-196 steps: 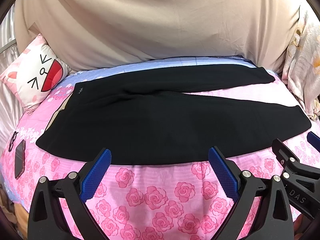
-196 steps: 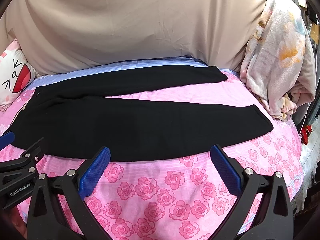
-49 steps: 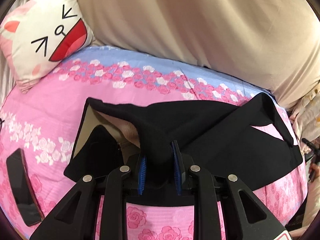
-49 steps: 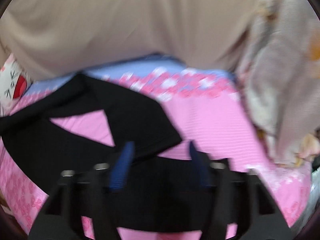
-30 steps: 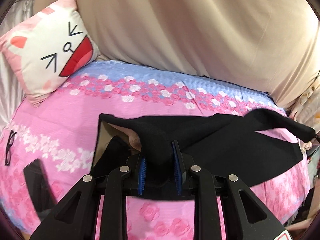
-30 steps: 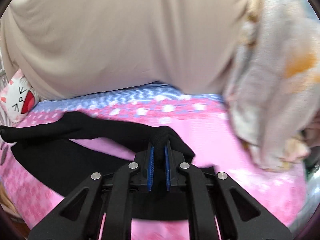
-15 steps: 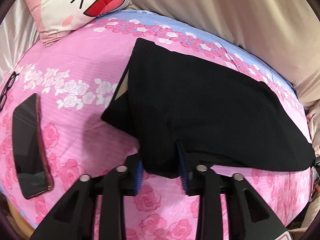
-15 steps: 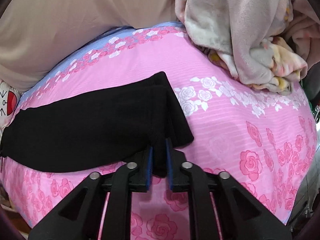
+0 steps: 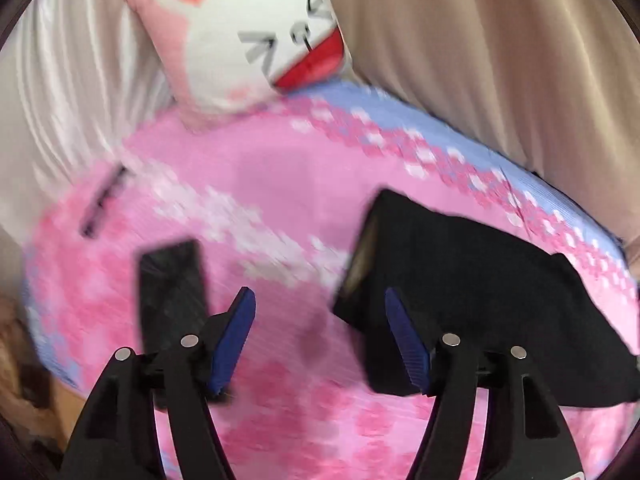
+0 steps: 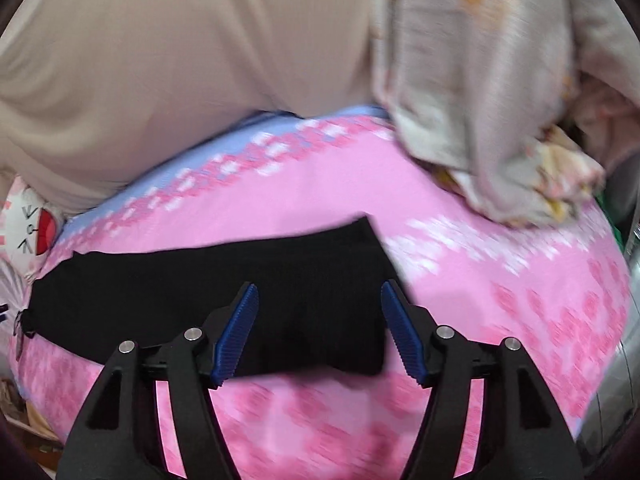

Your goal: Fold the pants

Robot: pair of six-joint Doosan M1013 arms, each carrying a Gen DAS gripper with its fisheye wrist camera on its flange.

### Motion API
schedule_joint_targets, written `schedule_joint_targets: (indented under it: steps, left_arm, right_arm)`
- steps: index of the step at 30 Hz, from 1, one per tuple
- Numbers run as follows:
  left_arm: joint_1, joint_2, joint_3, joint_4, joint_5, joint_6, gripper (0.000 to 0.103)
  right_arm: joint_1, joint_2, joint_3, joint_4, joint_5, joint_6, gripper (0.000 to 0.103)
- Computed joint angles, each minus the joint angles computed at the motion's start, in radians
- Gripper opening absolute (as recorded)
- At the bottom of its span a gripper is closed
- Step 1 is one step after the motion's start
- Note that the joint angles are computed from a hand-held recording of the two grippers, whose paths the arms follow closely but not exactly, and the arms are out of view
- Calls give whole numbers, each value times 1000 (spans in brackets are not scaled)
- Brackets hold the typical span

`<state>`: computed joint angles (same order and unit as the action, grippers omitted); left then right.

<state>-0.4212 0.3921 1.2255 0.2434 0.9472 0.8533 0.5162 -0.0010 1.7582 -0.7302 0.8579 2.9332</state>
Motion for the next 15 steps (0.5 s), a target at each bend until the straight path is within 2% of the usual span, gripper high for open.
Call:
schedule_joint_targets:
  steps: [3,7,8,9,10,11,12,14,15]
  left_arm:
    - [31,-9,51,-260,-40,75,65]
    - [49,-11,98,-463,-43,127,65]
    - [57,-6,100,-516,-49,148,60]
    - [66,3,98,-582,-64,184,28]
    - [69,12,86,-609,-62,201,20]
    - [69,22,66,-598,-59,193,19]
    - [66,31,40,-566,-63,198,13]
    - [38,50,-56,-364,-74,212,11]
    - [24,49,-90,-295,-105,246,12]
  right_arm:
    - [10,36,-42,25,-28,-67,63]
    - [15,83,-99,70,-53,-163,63]
    - [14,94,-113,78,-59,-177,63]
    - [12,104,-123,87,-72,-191,63]
    - [9,118,-137,97,-87,-204,63]
    - [10,127,-146,98,-93,-209,63]
    - [9,138,-157,107,-101,-219,63]
    - [7,159,-180,124,-126,-237,63]
    - [9,169,-192,127,-128,-245,63]
